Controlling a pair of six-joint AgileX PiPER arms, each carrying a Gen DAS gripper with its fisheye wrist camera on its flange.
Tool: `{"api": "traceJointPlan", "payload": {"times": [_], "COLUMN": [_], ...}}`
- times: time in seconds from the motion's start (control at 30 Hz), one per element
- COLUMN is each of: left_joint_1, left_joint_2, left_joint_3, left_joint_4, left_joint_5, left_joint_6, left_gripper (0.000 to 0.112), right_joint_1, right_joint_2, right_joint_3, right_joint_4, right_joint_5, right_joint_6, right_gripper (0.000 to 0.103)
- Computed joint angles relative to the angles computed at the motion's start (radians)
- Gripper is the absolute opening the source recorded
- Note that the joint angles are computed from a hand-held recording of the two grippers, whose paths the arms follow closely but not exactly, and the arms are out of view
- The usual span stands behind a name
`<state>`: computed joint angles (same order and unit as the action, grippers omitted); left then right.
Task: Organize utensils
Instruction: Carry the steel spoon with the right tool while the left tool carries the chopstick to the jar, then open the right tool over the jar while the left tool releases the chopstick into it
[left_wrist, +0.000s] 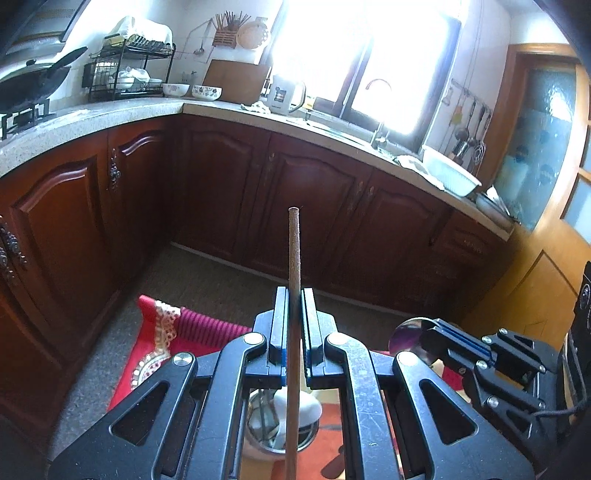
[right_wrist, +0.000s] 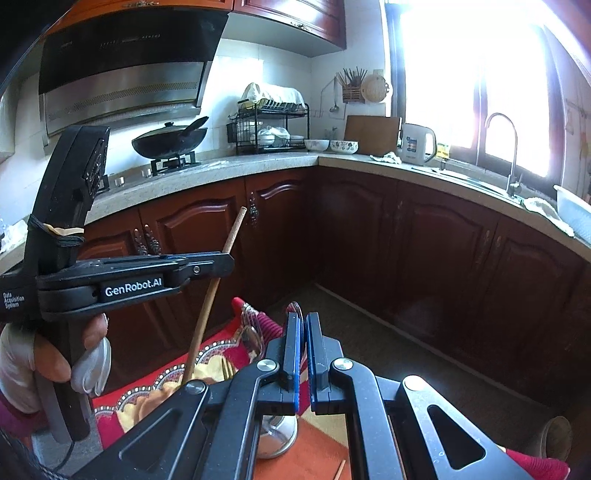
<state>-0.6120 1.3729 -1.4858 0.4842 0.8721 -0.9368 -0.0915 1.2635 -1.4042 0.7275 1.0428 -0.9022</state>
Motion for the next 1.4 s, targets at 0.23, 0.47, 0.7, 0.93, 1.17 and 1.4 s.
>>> {"api": "traceJointPlan", "payload": {"times": [0.23, 0.47, 0.7, 0.93, 1.17, 1.4], "left_joint_1": [0.014, -0.015, -0.002, -0.012, -0.071, -0.118], "left_joint_2": [0.037, 0.056, 0.072, 0.065, 0.018, -0.034], "left_joint_3": [-0.004, 0.055, 0.133, 0.201, 0.301, 0.391], "left_joint_4": [0.064, 0.284, 0.409, 0.436, 0.459, 0.461], "left_joint_5": [-0.038, -0.085, -0.159, -0.185, -0.167, -0.156], "left_joint_6": [-0.053, -0.224, -0.338, -0.385, -0.452, -0.525], "left_gripper": [0.005, 0.005, 0.005, 0.004, 0.005, 0.005], "right_joint_1": [0.078, 0.158, 0.201, 0.216, 0.214, 0.153], "right_joint_2": [0.0, 0.04, 0.071, 0.068, 0.055, 0.079], "right_joint_3": [0.024, 0.043, 0.07, 0.12, 0.17, 0.178], "right_joint_4": [-0.069, -0.115, -0.143, -0.144, -0.132, -0.074], "right_joint_5": [-0.119, -0.246, -0.31, -0.321, -0.288, -0.164], "right_joint_6": [0.023, 0.061, 0.052, 0.013, -0.017, -0.027], "right_gripper": [0.002, 0.002, 0.002, 0.002, 0.003, 0.003]}}
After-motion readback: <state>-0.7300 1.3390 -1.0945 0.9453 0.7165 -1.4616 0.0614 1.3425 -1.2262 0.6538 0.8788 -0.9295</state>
